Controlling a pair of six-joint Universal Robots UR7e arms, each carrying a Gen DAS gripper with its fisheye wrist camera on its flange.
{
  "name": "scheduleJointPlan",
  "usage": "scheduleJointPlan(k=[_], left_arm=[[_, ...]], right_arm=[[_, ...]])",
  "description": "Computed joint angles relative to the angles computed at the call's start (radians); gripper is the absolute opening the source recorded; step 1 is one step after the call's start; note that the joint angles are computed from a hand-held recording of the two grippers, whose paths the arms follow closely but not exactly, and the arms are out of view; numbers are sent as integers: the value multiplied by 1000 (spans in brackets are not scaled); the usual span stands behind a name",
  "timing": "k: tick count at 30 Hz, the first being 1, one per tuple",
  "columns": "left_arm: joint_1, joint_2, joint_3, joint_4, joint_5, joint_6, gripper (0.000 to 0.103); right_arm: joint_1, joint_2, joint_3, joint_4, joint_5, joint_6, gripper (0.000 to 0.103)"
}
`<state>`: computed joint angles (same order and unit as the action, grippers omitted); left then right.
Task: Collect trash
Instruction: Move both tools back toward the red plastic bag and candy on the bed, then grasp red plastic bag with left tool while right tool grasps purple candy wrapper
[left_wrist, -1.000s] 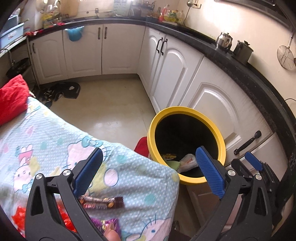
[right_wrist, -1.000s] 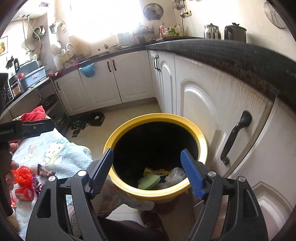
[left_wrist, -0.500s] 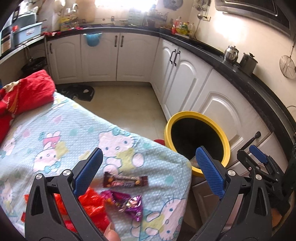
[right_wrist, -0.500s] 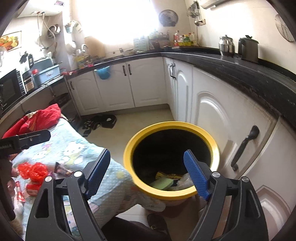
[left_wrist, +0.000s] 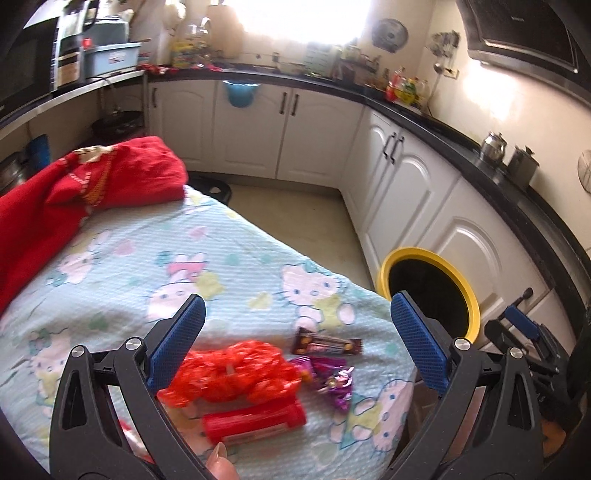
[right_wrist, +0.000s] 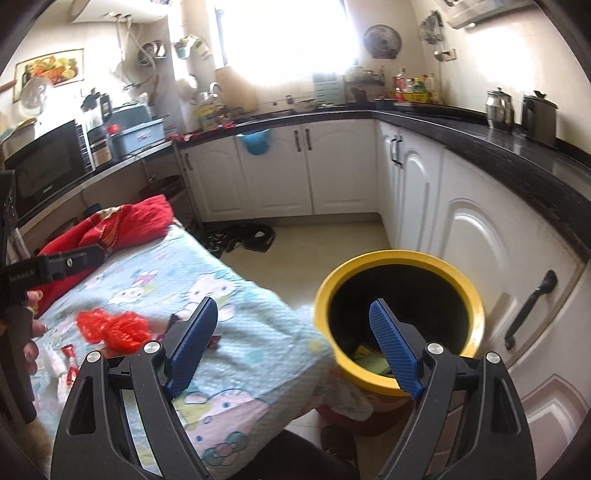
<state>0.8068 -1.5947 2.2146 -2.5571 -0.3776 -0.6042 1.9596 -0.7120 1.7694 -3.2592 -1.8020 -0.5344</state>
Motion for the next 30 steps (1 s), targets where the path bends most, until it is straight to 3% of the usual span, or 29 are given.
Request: scheduleJointPlan(k=[9,18,22,26,30], left_arm=[[-33,-161,53,251,68,-215,92],[-25,-279,65,475,81,-389,92],[0,-305,74,481,49,-392,92],[35,-311,99,392,-6,-334,92],[73,-300,121,281,-69,-267,82]], right_arm=[[37,32,2,30,21,-32,82],[57,63,-1,65,34,-82,82],[60,79,-5,85,29,-99,82],[63,103,-14,107,12,-127,82],[63,129,-29,135,-3,-152,80]])
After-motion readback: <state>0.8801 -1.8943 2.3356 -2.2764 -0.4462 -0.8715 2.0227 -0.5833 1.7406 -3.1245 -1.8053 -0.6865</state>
